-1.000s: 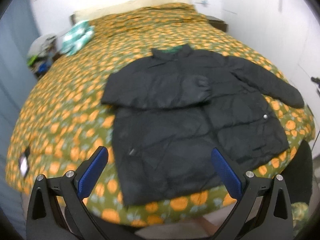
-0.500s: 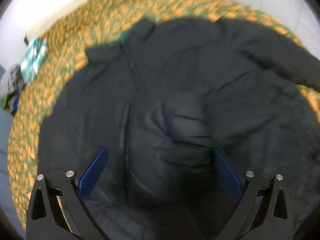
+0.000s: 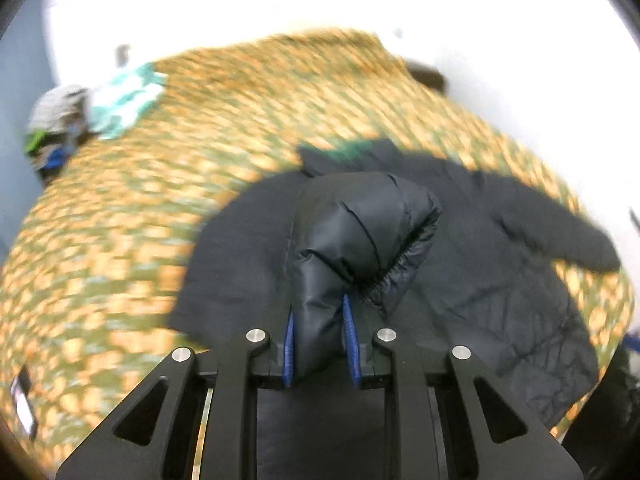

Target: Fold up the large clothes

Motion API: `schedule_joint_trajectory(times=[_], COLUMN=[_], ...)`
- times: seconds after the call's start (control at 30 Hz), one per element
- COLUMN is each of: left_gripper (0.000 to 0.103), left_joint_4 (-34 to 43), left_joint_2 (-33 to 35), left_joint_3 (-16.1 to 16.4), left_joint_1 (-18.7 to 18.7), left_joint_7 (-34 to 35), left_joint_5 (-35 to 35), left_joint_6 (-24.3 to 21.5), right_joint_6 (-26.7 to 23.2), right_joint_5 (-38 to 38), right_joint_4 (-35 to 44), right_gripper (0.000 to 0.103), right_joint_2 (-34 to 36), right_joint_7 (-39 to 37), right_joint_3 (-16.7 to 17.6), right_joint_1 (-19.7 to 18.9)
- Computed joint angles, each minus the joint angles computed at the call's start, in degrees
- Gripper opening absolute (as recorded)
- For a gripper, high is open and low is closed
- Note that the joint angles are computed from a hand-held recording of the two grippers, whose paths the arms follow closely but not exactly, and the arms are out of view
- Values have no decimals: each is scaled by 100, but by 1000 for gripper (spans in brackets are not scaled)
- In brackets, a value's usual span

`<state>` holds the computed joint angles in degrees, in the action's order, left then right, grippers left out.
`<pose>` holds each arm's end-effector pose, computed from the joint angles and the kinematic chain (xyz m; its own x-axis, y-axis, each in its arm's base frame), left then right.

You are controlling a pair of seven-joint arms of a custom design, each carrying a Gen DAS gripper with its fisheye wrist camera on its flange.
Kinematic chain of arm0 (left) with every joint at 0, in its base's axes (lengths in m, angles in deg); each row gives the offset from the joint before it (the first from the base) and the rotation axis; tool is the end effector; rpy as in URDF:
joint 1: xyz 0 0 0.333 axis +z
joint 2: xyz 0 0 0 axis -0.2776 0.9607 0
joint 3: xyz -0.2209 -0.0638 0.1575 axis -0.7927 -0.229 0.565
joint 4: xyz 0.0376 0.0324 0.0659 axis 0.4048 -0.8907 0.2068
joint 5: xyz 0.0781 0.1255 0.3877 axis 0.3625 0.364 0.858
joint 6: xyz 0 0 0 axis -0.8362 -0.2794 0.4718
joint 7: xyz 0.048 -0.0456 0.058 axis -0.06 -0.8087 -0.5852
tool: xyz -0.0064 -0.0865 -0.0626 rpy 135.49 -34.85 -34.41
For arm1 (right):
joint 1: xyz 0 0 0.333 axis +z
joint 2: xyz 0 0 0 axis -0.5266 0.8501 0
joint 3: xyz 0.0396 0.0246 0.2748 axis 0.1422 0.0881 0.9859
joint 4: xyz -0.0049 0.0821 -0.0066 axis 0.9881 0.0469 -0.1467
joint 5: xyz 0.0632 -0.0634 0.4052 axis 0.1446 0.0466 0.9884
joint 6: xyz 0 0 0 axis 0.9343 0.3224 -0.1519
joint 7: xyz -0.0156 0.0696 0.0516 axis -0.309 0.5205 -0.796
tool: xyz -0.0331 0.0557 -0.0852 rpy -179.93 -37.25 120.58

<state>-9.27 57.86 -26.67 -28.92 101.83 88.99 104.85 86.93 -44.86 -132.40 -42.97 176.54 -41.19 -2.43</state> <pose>0.5845 -0.2690 0.6422 -0.4457 -0.8952 -0.0094 -0.6297 0.3210 -0.7074 0.3003 0.3542 0.5806 -0.1804 -0.9796 -0.0883 -0.6950 0.1905 -0.6933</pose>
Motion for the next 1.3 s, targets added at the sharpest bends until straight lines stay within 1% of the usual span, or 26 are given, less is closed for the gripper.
schedule_joint_trajectory(times=[0.07,0.13,0.2,0.27,0.33,0.4,0.43,0.47,0.5,0.53,0.57,0.6,0.63,0.7,0.77,0.8,0.83,0.87,0.93,1.07,1.13,1.17,1.2,1.23,1.27,1.3], left_gripper=[20,20,20,21,21,23,29,38,40,39,39,39,41,48,71,76,84,88,91,91,89,85,79,59,37,34], left_joint_4=[-265,-497,-744,-811,-900,-893,-733,-636,-617,-663,-807,-965,-1210,-1742,-2396,-2557,-2765,-2920,-3211,-3274,-3207,-3163,-3119,-3094,-3060,-3070], left_joint_2=[-411,-716,-967,-971,-914,-718,-466,-284,-182,-149,-223,-312,-482,-899,-1476,-1650,-1854,-2002,-2252,-2089,-1911,-1814,-1734,-1679,-1634,-1641], left_joint_3=[203,367,463,523,635,731,754,777,794,799,820,841,861,843,775,744,768,780,731,466,253,195,160,163,197,180], left_joint_1=[229,514,830,1157,1424,1608,1663,1715,1733,1717,1717,1738,1762,1758,1637,1537,1372,1197,830,455,413,387,365,342,313,322], left_joint_7=[-74,-268,-631,-1083,-1366,-1520,-1581,-1805,-2183,-2550,-2765,-2854,-2809,-2535,-2054,-1776,-1322,-908,-236,177,53,40,25,38,105,53], left_joint_5=[-121,-58,281,637,790,785,781,1023,1448,1860,2073,2039,1762,1235,705,385,-96,-544,-1313,-1970,-1795,-1722,-1668,-1688,-1795,-1746], left_joint_6=[132,232,279,196,32,-245,-473,-730,-918,-1026,-1063,-1031,-908,-679,-489,-492,-512,-575,-797,-1107,-1168,-1189,-1230,-1291,-1383,-1369], right_joint_6=[-15,-11,40,80,122,143,140,133,117,87,34,-43,-65,-150,-284,-333,-403,-441,-311,405,763,955,1080,1233,1392,1404], right_joint_5=[-52,-120,-148,-177,-212,-209,-196,-169,-148,-139,-132,-104,-73,105,366,481,675,828,1193,1719,1979,2168,2282,2408,2487,2477], right_joint_4=[120,247,347,408,469,510,514,525,525,524,504,459,402,203,-30,-107,-261,-364,-707,-1348,-1531,-1651,-1718,-1806,-1892,-1903], right_gripper=[75,75,75,75,75,75,75,75,75,75,75,75,75,80,81,81,81,81,81,81,81,81,81,80,69,55], right_joint_2=[86,194,282,352,427,501,515,539,543,537,503,432,377,175,-16,-67,-168,-223,-421,-712,-685,-674,-656,-662,-704,-720], right_joint_7=[-78,-125,-133,-137,-131,-170,-186,-217,-227,-221,-200,-162,-123,-121,-234,-302,-418,-489,-650,-906,-1082,-1203,-1271,-1323,-1365,-1364], right_joint_3=[42,81,95,98,114,97,87,67,56,52,49,34,22,-83,-234,-292,-413,-483,-696,-1001,-1125,-1229,-1256,-1280,-1284,-1211], right_joint_1=[1,-4,9,17,29,53,70,86,99,101,98,95,98,128,170,176,208,215,251,214,227,264,257,268,264,224])
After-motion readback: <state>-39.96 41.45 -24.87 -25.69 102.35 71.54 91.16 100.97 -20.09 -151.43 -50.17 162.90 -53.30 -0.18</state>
